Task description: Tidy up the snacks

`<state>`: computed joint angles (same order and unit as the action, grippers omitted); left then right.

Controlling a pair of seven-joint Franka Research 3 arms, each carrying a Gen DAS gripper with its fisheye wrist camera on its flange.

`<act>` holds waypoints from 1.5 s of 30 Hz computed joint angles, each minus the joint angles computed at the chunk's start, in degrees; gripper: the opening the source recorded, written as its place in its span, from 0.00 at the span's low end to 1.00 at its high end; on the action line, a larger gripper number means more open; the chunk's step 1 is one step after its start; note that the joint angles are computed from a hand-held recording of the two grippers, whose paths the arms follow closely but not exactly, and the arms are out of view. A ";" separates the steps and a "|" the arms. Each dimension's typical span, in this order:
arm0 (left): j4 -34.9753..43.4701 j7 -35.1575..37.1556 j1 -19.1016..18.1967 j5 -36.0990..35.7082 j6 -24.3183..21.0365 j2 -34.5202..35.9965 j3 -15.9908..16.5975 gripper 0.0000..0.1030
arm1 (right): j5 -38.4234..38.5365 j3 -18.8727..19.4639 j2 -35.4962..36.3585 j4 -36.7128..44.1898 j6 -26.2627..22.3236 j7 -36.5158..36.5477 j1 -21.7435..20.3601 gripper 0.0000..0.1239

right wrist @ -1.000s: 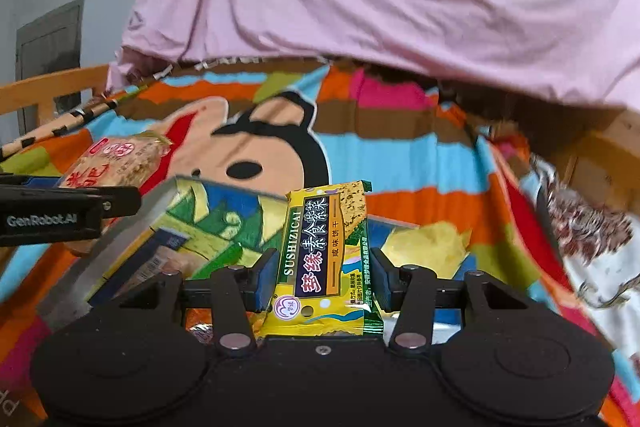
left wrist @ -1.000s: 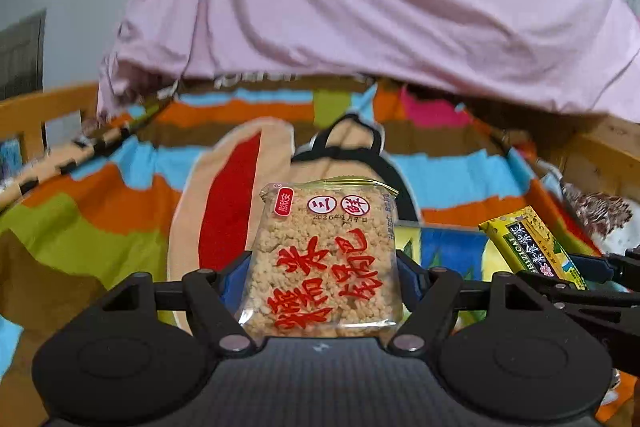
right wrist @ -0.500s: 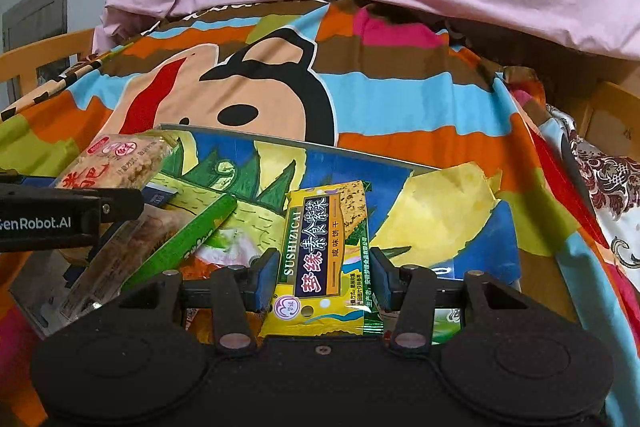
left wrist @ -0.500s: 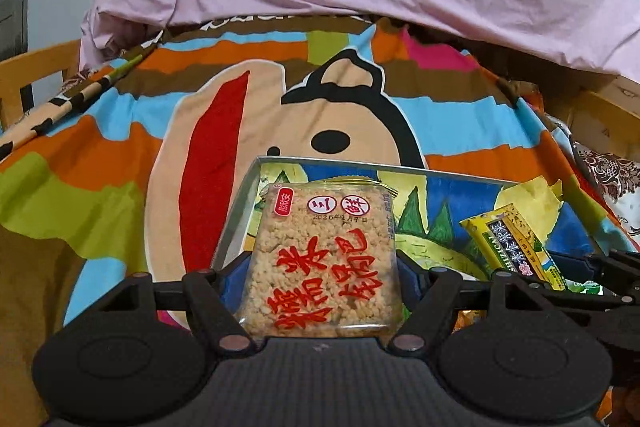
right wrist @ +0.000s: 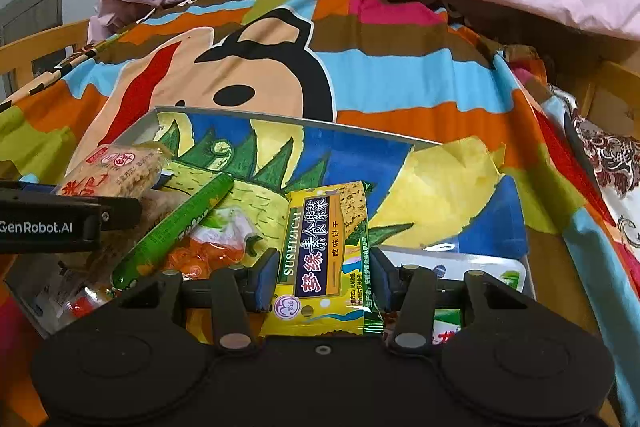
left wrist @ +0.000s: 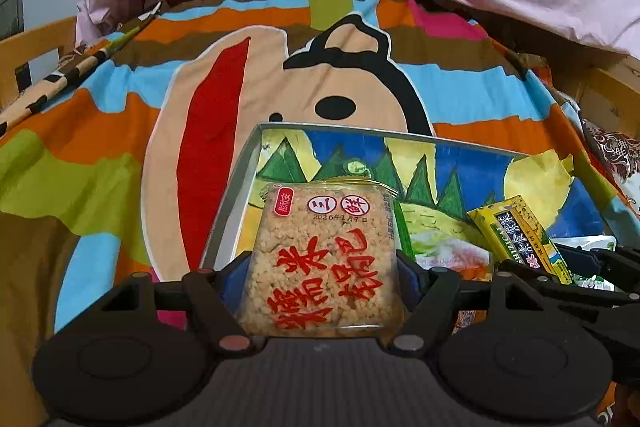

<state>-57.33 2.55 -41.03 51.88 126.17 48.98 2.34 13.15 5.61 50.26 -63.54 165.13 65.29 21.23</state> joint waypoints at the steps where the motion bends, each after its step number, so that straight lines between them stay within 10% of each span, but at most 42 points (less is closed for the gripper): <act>1: -0.14 -0.01 0.10 -0.11 0.18 -0.04 -0.08 0.74 | -0.10 -0.17 0.07 0.13 -0.25 0.09 0.09 0.40; 29: -2.22 -3.36 -2.56 2.61 -5.56 -4.35 -0.13 0.99 | 5.90 5.55 -9.33 -11.78 5.67 -6.13 -4.17 0.71; 45: -8.89 -11.45 -6.36 11.86 -13.47 -11.65 -3.07 0.99 | 19.58 26.73 -19.61 -27.62 17.49 -22.60 -21.86 0.79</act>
<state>-66.22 -8.91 -47.39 63.73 112.70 37.32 -0.73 32.73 32.34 30.64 -91.16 182.62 42.69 -0.63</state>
